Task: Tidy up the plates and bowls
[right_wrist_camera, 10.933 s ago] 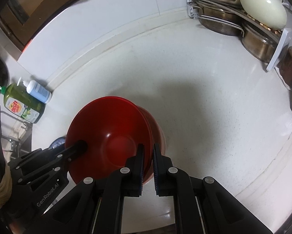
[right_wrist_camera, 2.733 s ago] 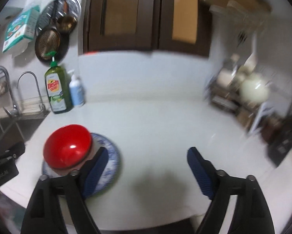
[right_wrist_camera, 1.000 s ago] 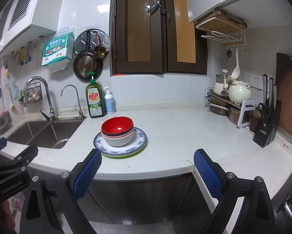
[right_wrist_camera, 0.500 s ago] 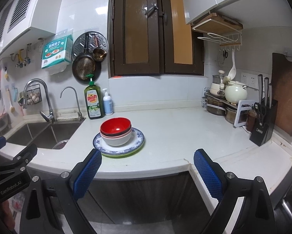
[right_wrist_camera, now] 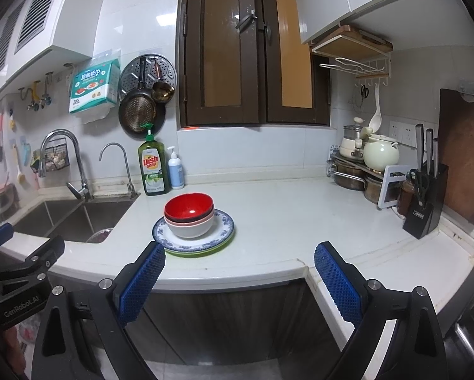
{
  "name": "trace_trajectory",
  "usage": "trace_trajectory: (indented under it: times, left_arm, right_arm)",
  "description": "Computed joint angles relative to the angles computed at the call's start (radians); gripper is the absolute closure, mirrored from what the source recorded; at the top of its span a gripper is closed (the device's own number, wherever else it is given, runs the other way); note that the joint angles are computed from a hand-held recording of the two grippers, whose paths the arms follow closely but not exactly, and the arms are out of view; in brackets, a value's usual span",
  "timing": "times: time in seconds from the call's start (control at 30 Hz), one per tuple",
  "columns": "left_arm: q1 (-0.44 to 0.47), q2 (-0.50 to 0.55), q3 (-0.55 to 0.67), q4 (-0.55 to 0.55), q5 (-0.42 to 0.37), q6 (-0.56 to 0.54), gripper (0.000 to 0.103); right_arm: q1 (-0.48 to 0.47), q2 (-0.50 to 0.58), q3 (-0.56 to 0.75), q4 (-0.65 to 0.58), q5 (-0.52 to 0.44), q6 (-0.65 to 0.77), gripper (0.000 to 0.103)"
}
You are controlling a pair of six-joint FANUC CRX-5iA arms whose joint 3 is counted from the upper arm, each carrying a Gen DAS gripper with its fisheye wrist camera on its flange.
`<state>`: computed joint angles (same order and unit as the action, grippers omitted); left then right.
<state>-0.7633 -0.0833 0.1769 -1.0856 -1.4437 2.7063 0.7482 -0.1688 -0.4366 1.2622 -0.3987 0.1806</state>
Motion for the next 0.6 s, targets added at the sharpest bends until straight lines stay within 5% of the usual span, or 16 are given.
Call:
trace_trajectory:
  times: [0.6]
  left_arm:
    - [0.026, -0.020, -0.023, 0.033, 0.015, -0.007, 0.000]
  right_arm:
    - [0.022, -0.005, -0.004, -0.037, -0.012, 0.030, 0.007]
